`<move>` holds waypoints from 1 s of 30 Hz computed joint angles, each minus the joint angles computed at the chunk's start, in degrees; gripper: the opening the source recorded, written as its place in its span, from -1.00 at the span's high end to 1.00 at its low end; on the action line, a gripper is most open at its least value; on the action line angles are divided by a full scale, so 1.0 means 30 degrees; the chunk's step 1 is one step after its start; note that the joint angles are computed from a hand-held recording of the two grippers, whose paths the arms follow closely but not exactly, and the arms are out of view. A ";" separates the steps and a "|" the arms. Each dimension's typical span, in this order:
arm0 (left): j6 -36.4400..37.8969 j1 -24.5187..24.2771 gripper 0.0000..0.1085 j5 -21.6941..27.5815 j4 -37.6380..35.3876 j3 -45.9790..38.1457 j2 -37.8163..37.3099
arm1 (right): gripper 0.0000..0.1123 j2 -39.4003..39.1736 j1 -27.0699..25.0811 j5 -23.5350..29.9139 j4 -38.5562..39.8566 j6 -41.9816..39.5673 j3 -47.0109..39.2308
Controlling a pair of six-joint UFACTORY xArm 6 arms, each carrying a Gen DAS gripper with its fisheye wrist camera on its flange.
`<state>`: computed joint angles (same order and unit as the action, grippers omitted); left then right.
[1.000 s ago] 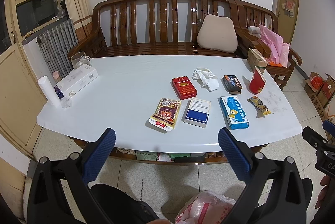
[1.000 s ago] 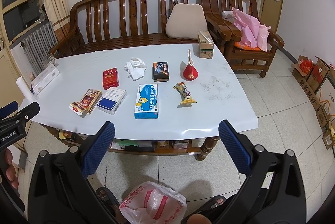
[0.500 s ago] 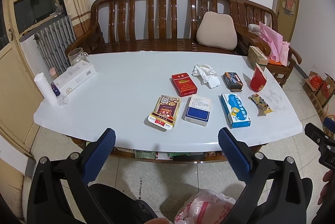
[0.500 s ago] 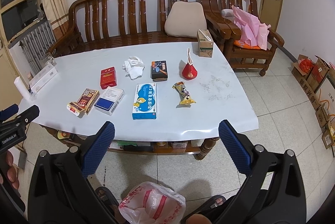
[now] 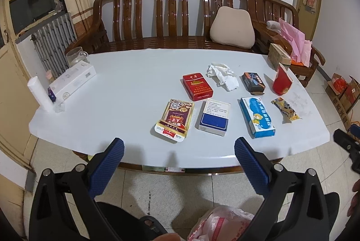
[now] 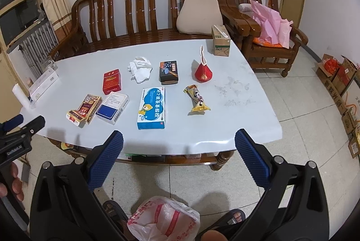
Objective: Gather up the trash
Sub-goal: 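Grasp the purple-gold card box with left tool while right tool grasps the snack wrapper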
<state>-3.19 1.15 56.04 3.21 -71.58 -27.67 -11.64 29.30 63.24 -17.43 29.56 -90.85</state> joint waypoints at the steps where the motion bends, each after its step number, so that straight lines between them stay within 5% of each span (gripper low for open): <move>1: 0.0139 0.0113 -0.77 -0.0250 -0.0029 0.0043 0.0336 | -0.73 0.0215 -0.0197 -0.0092 0.0205 -0.0242 -0.0157; 14: 0.0782 0.1056 -0.77 -0.1248 0.0076 -0.1277 0.4542 | -0.73 0.6362 -0.2629 0.1324 0.2084 -0.4578 -0.6372; 30: 0.1114 0.0973 -0.77 -0.0950 -0.0116 -0.3222 0.8215 | -0.73 1.1851 -0.3669 0.3634 0.3751 -0.6250 -1.2021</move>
<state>0.15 4.07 53.19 2.86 -81.24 -3.03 23.91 18.29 74.14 -6.18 10.81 -126.91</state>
